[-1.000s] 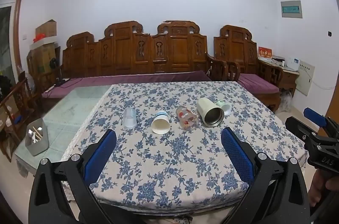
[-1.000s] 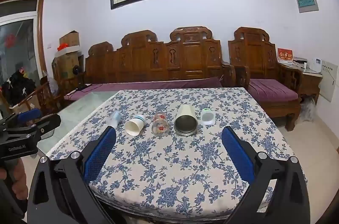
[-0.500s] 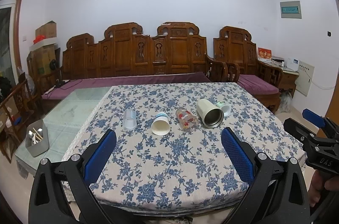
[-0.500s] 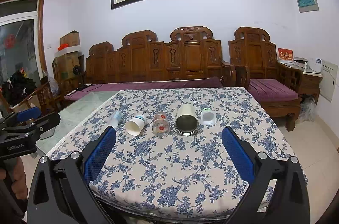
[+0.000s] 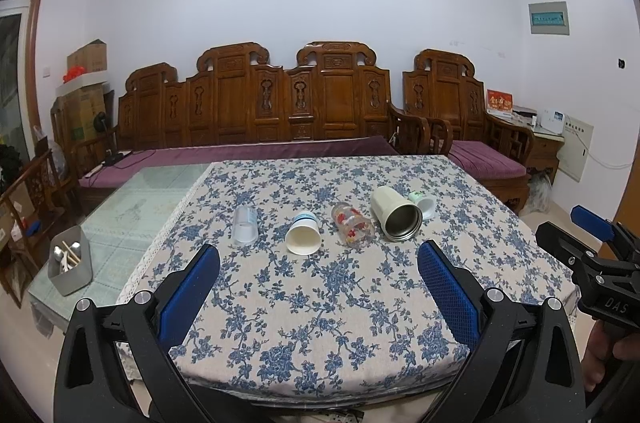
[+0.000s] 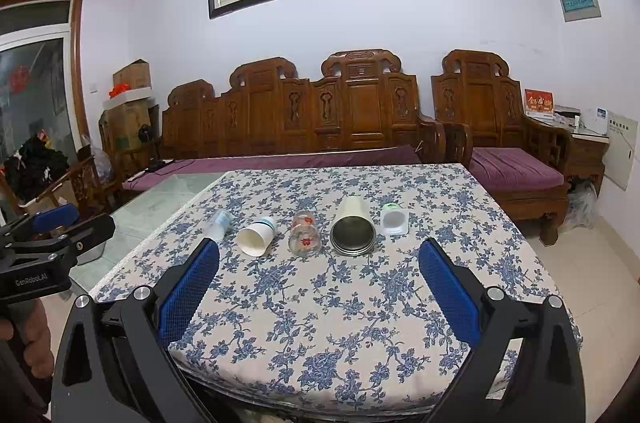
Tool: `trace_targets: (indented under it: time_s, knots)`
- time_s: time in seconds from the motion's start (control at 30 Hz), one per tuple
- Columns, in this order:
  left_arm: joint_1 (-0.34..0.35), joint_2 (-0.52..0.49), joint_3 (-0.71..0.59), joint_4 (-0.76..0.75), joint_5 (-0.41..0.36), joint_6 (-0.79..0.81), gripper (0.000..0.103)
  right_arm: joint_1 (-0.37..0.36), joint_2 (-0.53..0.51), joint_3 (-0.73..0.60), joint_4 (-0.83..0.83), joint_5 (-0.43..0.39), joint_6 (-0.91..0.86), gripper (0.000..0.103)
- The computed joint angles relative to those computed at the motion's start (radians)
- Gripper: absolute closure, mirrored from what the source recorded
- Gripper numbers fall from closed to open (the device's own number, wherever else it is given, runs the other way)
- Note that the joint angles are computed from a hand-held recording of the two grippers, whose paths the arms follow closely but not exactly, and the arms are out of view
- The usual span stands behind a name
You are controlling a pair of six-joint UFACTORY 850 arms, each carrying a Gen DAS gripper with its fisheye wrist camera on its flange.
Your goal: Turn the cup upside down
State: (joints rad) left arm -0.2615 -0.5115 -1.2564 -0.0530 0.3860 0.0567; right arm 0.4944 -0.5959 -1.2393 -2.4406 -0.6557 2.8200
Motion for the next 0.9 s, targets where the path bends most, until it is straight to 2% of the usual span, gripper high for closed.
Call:
trace_targets:
  time_s: [0.9]
  knots:
    - [0.001,0.011,0.013,0.007,0.008,-0.004,0.008,0.002,0.0,0.0,0.001,-0.001,0.0,0.002]
